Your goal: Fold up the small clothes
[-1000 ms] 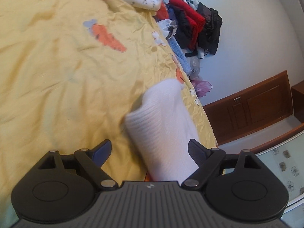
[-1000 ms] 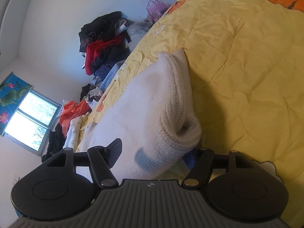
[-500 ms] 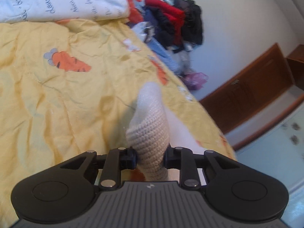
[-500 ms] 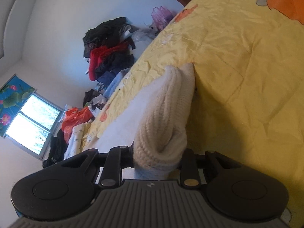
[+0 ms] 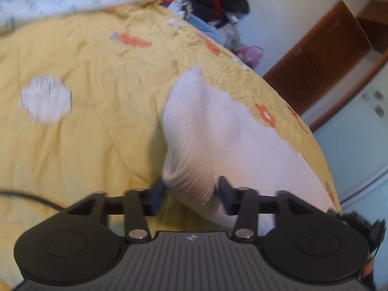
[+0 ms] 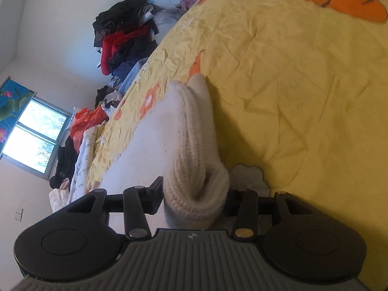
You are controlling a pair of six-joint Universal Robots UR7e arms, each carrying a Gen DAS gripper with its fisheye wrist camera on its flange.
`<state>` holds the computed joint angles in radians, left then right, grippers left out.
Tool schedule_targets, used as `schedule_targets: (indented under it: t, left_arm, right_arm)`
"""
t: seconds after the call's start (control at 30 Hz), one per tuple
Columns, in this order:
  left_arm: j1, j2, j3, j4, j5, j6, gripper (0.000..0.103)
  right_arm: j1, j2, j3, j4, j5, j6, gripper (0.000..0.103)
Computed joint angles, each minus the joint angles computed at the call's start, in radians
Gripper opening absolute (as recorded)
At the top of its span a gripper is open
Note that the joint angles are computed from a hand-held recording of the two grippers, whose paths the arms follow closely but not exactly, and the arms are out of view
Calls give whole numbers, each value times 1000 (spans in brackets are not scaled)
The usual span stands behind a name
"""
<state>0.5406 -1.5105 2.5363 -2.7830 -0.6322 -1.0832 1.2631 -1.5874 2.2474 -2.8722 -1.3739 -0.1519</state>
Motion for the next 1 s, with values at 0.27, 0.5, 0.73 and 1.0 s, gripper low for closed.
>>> schedule_targets:
  t: [0.27, 0.5, 0.73, 1.0]
  left_arm:
    - [63, 125, -189, 11, 205, 385, 91]
    - [322, 408, -514, -5, 104, 676, 91]
    - [359, 519, -597, -130, 117, 783, 15]
    - [372, 570, -594, -227, 196, 764, 14]
  right_arm:
    - [132, 139, -177, -118, -121, -277, 71]
    - [232, 432, -498, 70, -301, -376, 70]
    - [248, 496, -554, 141, -313, -444, 12]
    - [204, 512, -545, 26, -292, -355, 10]
